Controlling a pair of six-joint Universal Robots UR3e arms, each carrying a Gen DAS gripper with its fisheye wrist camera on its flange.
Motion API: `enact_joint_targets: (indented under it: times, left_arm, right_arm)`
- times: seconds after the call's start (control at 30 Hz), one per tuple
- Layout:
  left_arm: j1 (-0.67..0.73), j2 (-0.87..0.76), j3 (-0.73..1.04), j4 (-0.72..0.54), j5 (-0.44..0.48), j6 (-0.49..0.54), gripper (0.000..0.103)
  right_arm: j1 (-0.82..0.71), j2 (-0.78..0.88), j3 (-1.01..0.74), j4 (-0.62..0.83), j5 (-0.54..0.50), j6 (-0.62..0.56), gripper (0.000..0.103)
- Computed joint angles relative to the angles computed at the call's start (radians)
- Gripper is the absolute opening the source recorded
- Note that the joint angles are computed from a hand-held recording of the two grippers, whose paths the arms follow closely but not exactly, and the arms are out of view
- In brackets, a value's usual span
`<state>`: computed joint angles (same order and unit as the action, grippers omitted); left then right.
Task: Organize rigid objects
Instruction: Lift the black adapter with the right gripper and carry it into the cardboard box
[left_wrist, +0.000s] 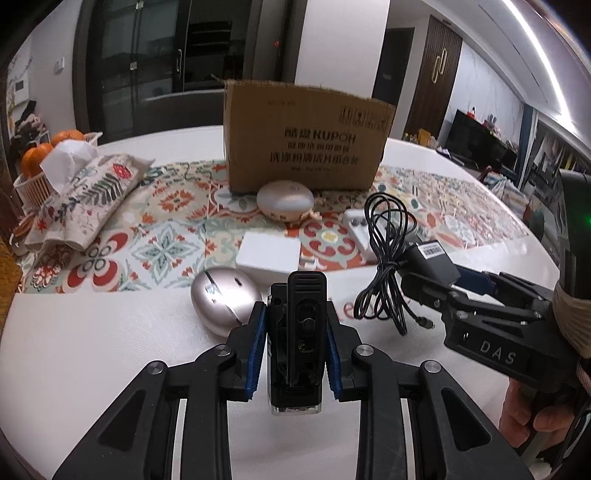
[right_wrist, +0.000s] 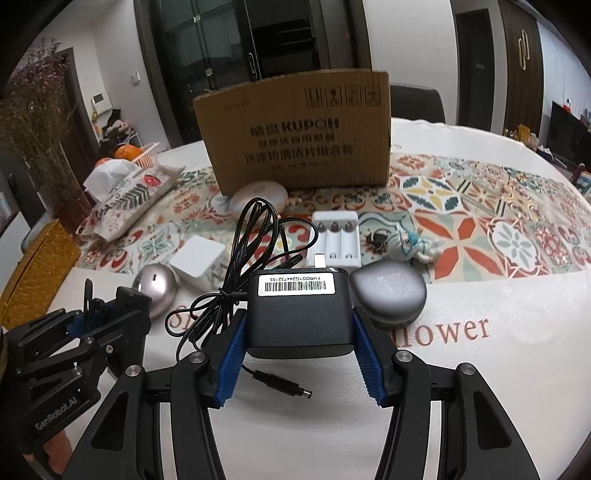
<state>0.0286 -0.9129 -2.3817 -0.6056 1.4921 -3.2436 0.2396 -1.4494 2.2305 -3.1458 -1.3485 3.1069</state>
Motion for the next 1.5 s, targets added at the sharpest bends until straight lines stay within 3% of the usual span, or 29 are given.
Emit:
enact_joint_targets:
  times: [0.7,1.03,1.5]
  left_arm:
    - [-0.016,-0.104,0.177,0.143,0.033,-0.020,0.029]
    - [0.002,-0.229,0.288,0.225,0.014,-0.024,0.029]
    - [0.027,-0.386,0.484,0.236,0.007,-0.007,0.029]
  right_arm:
    - [0.007,-0.085,-0.079,-0.062,-0.023,0.015,0.055]
    - [-0.015,-0.053,-0.181,-0.073,-0.015,0.044,0.055]
    - [-0.019,0.059,-0.398,-0.014,0.005,0.082,0.055]
